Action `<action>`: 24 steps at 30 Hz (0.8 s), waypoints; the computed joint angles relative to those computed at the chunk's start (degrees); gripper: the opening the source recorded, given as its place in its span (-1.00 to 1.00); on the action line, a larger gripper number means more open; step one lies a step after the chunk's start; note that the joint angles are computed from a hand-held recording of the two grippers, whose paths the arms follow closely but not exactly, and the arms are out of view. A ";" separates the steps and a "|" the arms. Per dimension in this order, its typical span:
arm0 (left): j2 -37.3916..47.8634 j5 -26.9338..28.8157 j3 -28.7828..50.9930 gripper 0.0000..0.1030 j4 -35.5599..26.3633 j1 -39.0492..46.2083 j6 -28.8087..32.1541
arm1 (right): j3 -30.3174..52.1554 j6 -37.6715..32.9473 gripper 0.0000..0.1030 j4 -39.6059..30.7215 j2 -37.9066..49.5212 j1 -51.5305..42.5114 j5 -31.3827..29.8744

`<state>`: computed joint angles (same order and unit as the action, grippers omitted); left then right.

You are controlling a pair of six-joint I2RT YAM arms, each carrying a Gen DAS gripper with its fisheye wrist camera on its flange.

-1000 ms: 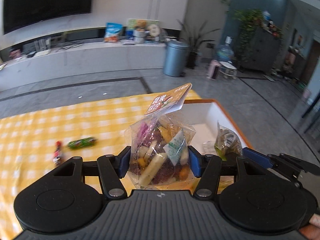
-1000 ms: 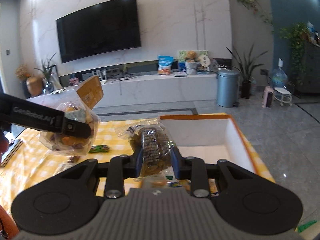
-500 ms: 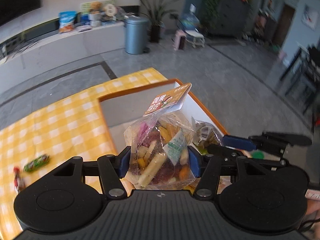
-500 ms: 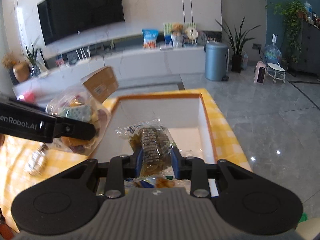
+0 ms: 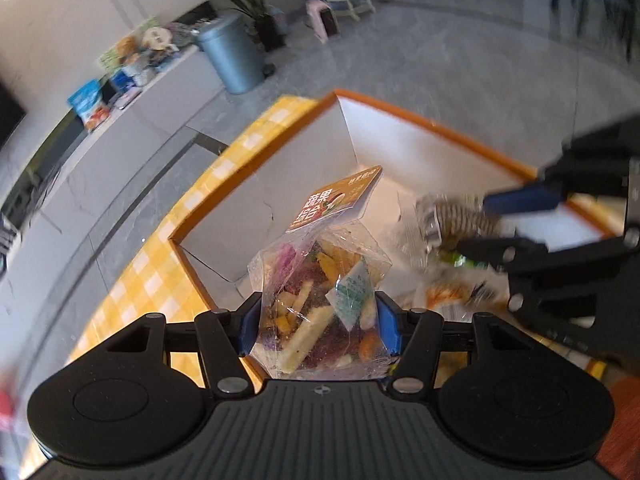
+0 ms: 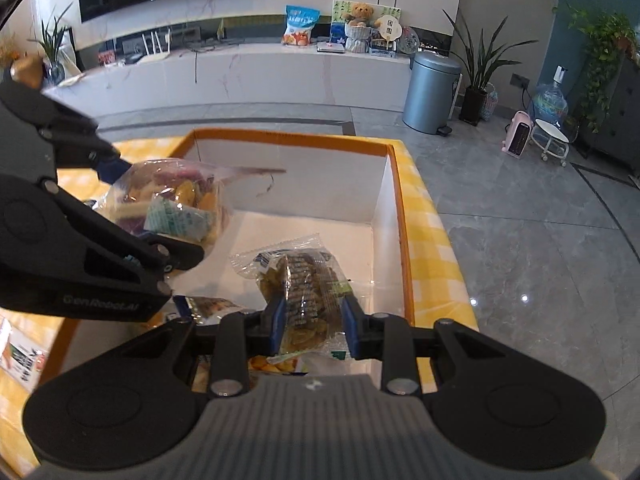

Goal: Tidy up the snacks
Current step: 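Carry both bags into the orange box and open both tools to drop them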

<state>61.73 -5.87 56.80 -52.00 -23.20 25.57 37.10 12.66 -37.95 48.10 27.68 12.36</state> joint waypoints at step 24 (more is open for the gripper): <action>2.46 -5.18 -3.12 0.52 3.31 -2.85 8.63 | 2.12 -3.57 -0.44 3.97 11.28 -0.11 0.42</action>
<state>64.19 -11.05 53.68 -48.69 -26.05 34.20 39.22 9.09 -33.98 59.38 27.57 12.78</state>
